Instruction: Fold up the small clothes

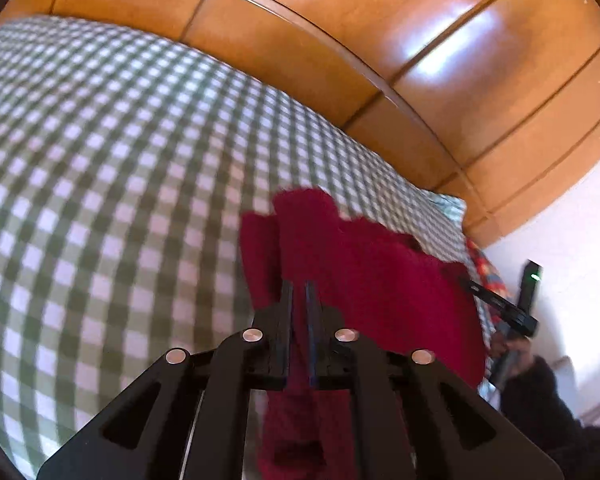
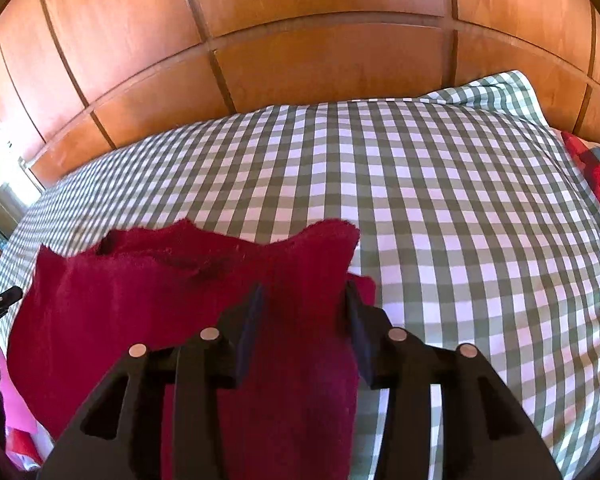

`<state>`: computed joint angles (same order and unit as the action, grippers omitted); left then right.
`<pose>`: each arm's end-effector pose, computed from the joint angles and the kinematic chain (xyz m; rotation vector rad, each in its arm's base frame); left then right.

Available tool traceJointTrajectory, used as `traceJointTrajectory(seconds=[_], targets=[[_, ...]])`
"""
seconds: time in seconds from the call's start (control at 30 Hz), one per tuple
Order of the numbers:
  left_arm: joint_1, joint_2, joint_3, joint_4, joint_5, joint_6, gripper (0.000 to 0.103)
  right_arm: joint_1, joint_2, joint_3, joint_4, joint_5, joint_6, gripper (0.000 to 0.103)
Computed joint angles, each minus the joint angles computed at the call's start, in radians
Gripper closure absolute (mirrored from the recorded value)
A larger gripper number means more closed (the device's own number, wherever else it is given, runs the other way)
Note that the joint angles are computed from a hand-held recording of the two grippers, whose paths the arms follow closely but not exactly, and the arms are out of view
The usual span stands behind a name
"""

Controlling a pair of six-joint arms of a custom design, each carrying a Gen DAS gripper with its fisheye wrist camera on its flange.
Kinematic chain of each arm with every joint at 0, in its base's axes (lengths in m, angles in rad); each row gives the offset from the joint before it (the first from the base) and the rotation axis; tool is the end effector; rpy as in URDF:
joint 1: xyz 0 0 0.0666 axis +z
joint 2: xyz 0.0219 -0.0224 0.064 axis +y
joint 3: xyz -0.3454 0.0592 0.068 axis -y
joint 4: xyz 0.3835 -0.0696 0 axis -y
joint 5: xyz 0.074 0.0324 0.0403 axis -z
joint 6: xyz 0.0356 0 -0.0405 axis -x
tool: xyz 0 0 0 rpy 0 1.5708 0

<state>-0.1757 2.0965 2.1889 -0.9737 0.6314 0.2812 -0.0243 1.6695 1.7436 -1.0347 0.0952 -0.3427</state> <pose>0.6866 -0.1436 0.3512 0.1571 2.4517 -0.9747 0.5683 -0.0176 0.4062 0.4979 2.4754 0.0073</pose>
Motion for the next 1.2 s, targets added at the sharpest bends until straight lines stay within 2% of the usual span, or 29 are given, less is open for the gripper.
traceJointTrajectory(seconds=[0.03, 0.07, 0.1, 0.13, 0.17, 0.23, 0.27, 0.3, 0.37, 0.4, 0.43, 0.5, 0.53, 0.57, 0.6, 0.63, 0.67, 0.7, 0.73, 0.77, 0.9, 1.0, 1.13, 1.2], targets=[[0.001, -0.007, -0.019, 0.01, 0.032, 0.026, 0.051, 0.003, 0.004, 0.002, -0.004, 0.005, -0.009, 0.071], [-0.001, -0.005, -0.017, 0.012, 0.045, 0.046, 0.046, 0.006, 0.01, 0.009, -0.011, 0.014, -0.018, 0.081], [-0.003, -0.005, -0.022, 0.024, 0.069, 0.056, 0.046, 0.01, 0.016, 0.018, -0.018, 0.024, -0.022, 0.085], [-0.009, -0.007, -0.023, 0.03, 0.064, 0.046, 0.051, 0.012, 0.02, 0.027, -0.021, 0.031, -0.021, 0.091], [-0.017, -0.002, -0.01, 0.023, 0.047, 0.028, 0.069, 0.015, 0.023, 0.036, -0.024, 0.043, -0.018, 0.092], [-0.034, 0.02, 0.036, -0.007, -0.01, -0.008, 0.089, 0.023, 0.024, 0.059, -0.017, 0.071, -0.013, 0.092], [-0.039, 0.024, 0.047, 0.001, -0.039, -0.013, 0.098, 0.023, 0.023, 0.068, -0.006, 0.077, -0.011, 0.093], [-0.045, 0.016, 0.041, 0.032, -0.081, -0.008, 0.098, 0.022, 0.018, 0.069, 0.01, 0.083, -0.012, 0.093], [-0.042, -0.006, 0.009, 0.106, -0.097, 0.038, 0.098, 0.019, -0.002, 0.055, 0.067, 0.093, -0.045, 0.093], [-0.038, -0.021, -0.013, 0.143, -0.102, 0.065, 0.098, 0.015, 0.005, 0.059, 0.067, 0.088, -0.057, 0.093], [-0.038, -0.017, -0.007, 0.139, -0.12, 0.064, 0.098, 0.013, 0.025, 0.074, 0.045, 0.091, -0.068, 0.093], [-0.044, 0.017, 0.048, 0.061, -0.186, 0.03, 0.098, 0.008, 0.065, 0.101, -0.003, 0.088, -0.077, 0.092], [-0.047, 0.043, 0.084, 0.003, -0.217, 0.012, 0.098, 0.006, 0.091, 0.114, -0.033, 0.078, -0.084, 0.086], [-0.046, 0.059, 0.103, -0.036, -0.217, 0.006, 0.098, 0.006, 0.102, 0.109, -0.047, 0.086, -0.102, 0.077], [-0.043, 0.061, 0.097, -0.062, -0.204, 0.009, 0.098, 0.005, 0.093, 0.088, -0.031, 0.075, -0.113, 0.073], [-0.039, 0.046, 0.068, -0.052, -0.195, 0.019, 0.091, 0.004, 0.08, 0.069, -0.016, 0.07, -0.12, 0.071], [-0.032, 0.023, 0.03, -0.032, -0.179, 0.03, 0.078, 0.005, 0.059, 0.048, 0.002, 0.061, -0.126, 0.062], [-0.023, -0.006, -0.019, -0.002, -0.152, 0.045, 0.072, 0.008, 0.035, 0.025, 0.019, 0.051, -0.129, 0.053], [-0.009, -0.056, -0.1, 0.049, -0.107, 0.068, 0.063, 0.012, 0.01, 0.002, 0.031, 0.054, -0.131, 0.034], [0.001, -0.098, -0.163, 0.084, -0.076, 0.075, 0.06, 0.016, -0.014, -0.02, 0.041, 0.056, -0.129, 0.03], [0.017, -0.274, -0.404, 0.169, -0.015, -0.002, 0.06, 0.032, -0.111, -0.118, 0.042, 0.018, -0.128, 0.03], [0.003, -0.392, -0.555, 0.189, -0.056, -0.123, 0.06, 0.052, -0.21, -0.235, 0.044, -0.026, -0.128, 0.031], [-0.023, -0.442, -0.633, 0.189, -0.098, -0.217, 0.06, 0.082, -0.313, -0.358, 0.047, -0.088, -0.138, 0.032], [-0.029, -0.439, -0.638, 0.197, -0.11, -0.233, 0.06, 0.092, -0.339, -0.396, 0.055, -0.105, -0.152, 0.034]])
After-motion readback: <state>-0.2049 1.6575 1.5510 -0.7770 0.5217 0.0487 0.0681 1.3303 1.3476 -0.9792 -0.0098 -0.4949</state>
